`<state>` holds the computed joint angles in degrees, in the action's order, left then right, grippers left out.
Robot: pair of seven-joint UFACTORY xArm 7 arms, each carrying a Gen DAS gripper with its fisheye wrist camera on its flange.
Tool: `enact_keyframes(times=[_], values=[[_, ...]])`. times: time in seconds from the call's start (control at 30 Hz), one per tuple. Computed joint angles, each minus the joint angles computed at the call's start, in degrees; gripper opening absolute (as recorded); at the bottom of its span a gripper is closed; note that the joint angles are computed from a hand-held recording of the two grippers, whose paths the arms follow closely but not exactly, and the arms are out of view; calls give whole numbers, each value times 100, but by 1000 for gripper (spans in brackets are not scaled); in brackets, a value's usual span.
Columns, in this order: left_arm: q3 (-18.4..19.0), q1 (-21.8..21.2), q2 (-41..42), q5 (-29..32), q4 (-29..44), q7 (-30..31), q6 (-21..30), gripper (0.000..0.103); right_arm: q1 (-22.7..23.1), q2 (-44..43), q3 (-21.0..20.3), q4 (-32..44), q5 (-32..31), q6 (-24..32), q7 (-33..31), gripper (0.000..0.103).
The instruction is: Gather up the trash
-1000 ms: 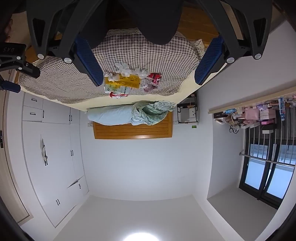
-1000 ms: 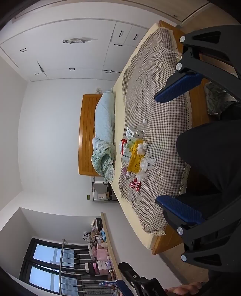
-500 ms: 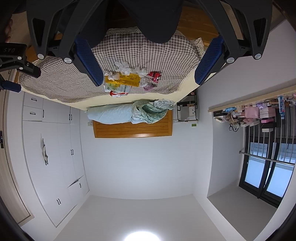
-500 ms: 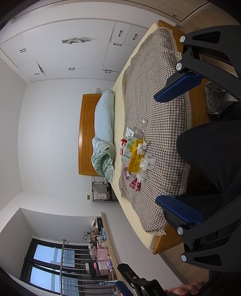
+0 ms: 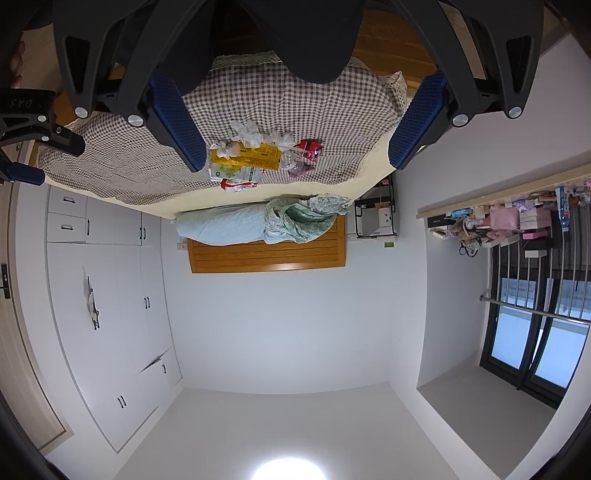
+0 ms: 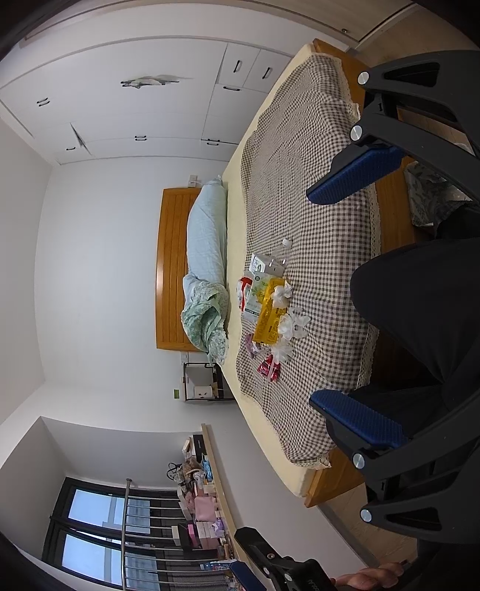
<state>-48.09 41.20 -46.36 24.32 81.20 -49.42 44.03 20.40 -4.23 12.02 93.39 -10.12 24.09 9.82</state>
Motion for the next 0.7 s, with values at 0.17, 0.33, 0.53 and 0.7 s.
enact_keyframes(times=[0.17,0.33,0.53,0.7], values=[[-3,9,18,-24,24,17,31,96,5,-21,12,-41,-25,-2,8,96],[16,-22,40,-29,15,17,53,96,9,-22,18,-33,-33,11,29,96],[25,-39,46,4,-1,3,44,96,14,-17,12,-20,-8,0,41,96],[28,-54,50,23,-10,-11,38,96,12,-34,4,-63,19,-72,-4,96]])
